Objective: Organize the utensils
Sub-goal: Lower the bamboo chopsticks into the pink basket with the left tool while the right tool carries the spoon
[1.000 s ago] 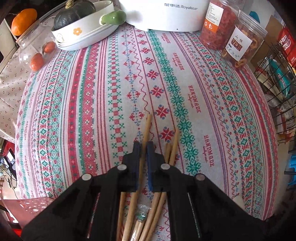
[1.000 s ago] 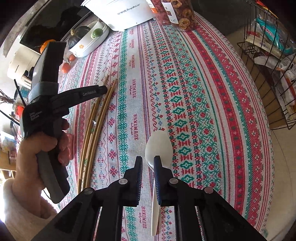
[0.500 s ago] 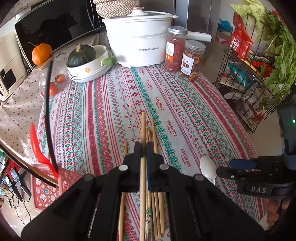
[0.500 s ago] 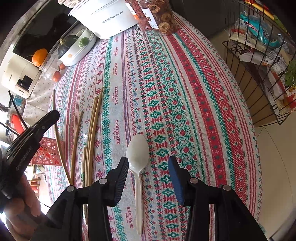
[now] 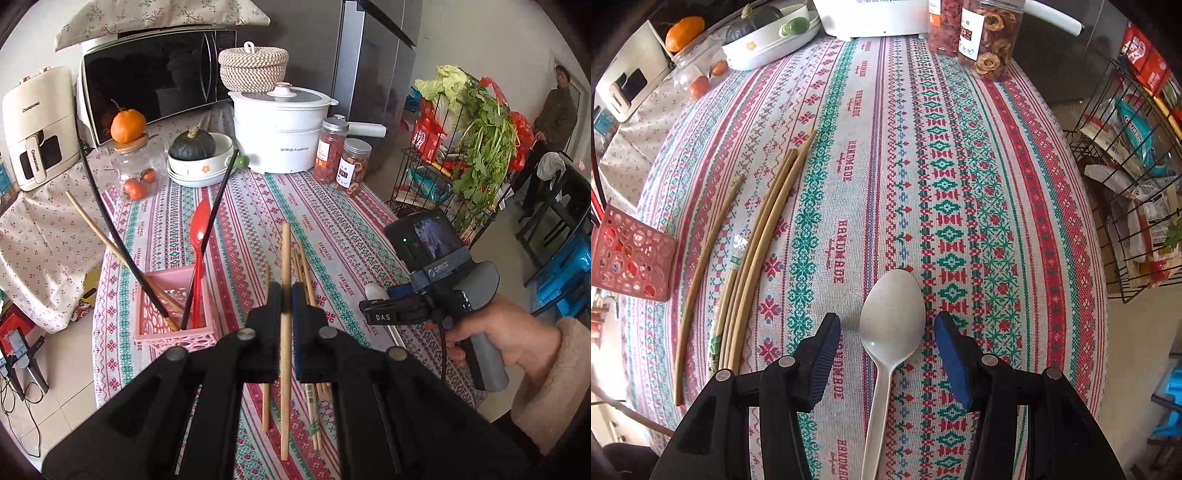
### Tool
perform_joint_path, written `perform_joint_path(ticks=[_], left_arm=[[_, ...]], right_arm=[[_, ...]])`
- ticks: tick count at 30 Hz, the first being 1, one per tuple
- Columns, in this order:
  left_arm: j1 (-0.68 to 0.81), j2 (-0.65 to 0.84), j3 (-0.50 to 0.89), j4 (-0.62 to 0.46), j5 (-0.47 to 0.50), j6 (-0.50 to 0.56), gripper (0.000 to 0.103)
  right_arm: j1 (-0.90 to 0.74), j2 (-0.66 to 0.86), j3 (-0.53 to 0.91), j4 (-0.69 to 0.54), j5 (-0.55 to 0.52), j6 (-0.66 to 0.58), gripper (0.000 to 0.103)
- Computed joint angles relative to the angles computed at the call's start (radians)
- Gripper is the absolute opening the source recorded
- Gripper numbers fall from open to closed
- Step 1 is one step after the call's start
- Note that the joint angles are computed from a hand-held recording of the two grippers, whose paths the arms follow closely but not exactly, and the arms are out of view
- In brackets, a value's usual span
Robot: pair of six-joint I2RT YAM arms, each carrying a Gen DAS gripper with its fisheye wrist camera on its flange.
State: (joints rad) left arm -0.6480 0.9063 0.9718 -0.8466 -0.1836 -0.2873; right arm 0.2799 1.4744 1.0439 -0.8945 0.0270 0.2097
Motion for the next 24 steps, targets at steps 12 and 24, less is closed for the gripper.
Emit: perform_joint_path(ticks=[12, 24], left_arm=[[0.346, -0.224, 0.024, -0.091, 0.208, 0.123, 0.006], [0.762, -0.352, -0.007, 0.143, 0.439, 0.092, 0.006]], right_arm=[[0.104, 0.006, -0.021, 0.032, 0.044, 0.100, 0.034], [0.218, -0.242, 0.004, 0.099, 0.025, 0.207, 0.034]])
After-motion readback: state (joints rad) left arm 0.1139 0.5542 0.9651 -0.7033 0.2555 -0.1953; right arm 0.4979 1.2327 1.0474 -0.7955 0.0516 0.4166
